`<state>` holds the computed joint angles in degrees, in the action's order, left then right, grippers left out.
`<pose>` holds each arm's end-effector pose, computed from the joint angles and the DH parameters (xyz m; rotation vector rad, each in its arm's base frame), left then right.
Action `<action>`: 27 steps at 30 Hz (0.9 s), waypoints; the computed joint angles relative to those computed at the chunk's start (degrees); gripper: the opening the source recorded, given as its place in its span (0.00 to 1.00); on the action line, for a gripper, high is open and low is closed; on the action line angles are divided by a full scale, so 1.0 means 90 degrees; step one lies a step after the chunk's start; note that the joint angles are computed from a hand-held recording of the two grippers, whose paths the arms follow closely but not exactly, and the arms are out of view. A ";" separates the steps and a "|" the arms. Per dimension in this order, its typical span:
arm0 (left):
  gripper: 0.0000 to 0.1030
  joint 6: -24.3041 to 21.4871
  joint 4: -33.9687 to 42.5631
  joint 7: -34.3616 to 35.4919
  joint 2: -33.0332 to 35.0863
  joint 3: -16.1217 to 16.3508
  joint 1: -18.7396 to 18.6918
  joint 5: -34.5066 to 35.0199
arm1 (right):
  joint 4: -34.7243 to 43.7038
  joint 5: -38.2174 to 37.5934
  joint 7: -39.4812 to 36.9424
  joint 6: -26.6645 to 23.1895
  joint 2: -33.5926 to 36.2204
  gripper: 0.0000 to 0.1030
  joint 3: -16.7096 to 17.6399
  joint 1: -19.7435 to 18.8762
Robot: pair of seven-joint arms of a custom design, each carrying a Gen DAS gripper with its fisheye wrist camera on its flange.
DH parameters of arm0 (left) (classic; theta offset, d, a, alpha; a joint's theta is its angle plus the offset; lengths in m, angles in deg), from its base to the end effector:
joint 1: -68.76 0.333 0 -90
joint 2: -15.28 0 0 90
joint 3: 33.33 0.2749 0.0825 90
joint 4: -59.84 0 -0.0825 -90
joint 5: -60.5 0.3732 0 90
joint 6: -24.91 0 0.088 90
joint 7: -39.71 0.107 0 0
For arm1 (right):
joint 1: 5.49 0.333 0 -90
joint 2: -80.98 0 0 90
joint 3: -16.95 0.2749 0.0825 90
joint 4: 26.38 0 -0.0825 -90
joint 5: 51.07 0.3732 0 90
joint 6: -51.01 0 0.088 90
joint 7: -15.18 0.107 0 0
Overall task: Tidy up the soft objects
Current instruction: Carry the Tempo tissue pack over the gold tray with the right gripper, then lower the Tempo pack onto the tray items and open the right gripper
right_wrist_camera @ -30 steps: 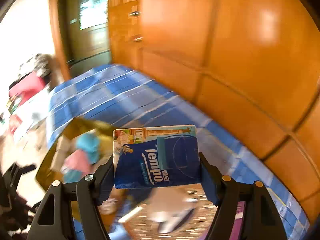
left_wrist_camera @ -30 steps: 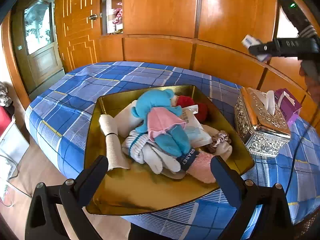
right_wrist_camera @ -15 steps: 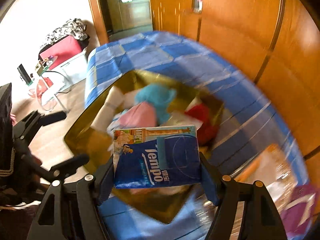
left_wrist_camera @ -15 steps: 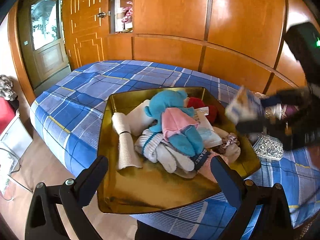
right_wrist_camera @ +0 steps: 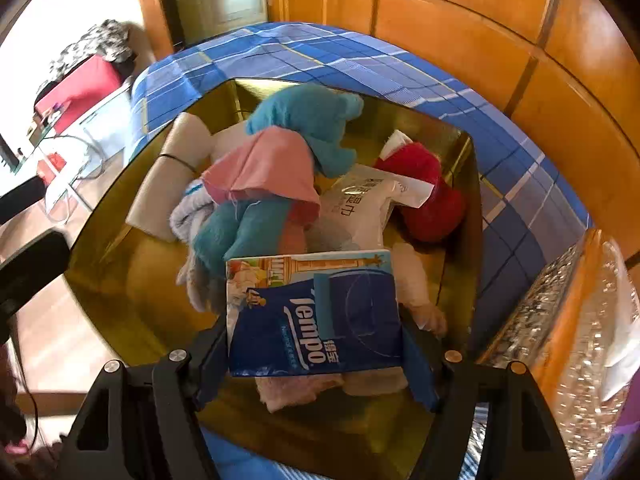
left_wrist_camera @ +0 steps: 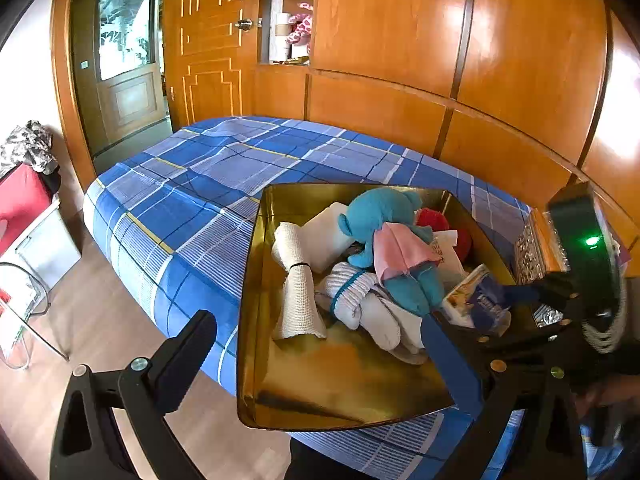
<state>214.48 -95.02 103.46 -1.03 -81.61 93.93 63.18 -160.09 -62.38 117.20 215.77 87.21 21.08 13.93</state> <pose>0.4169 -0.1779 0.3527 -1.7253 1.8384 -0.8848 0.4898 0.2256 0.3041 -2.2924 1.5559 -0.3843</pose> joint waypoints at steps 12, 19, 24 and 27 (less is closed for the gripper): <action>1.00 0.0022 -0.0095 -0.0389 -0.0465 -0.0349 0.0277 0.0075 | 0.0015 -0.1475 0.1738 0.0536 0.0207 0.73 -0.0452 0.0333; 1.00 -0.0100 -0.0095 -0.0764 -0.0850 -0.0739 0.0550 0.0228 | -0.0337 -0.4104 0.4245 0.0694 -0.0413 0.88 -0.0766 0.0454; 1.00 -0.0029 -0.0152 -0.1058 -0.1131 -0.0913 0.0683 0.0397 | -0.0621 -0.5441 0.5712 0.0589 -0.0989 0.88 -0.0458 0.0049; 1.00 0.0008 -0.0182 -0.1173 -0.1226 -0.0921 0.0675 0.0420 | -0.0838 -0.6177 0.6700 0.0552 -0.1378 0.88 -0.0171 -0.0292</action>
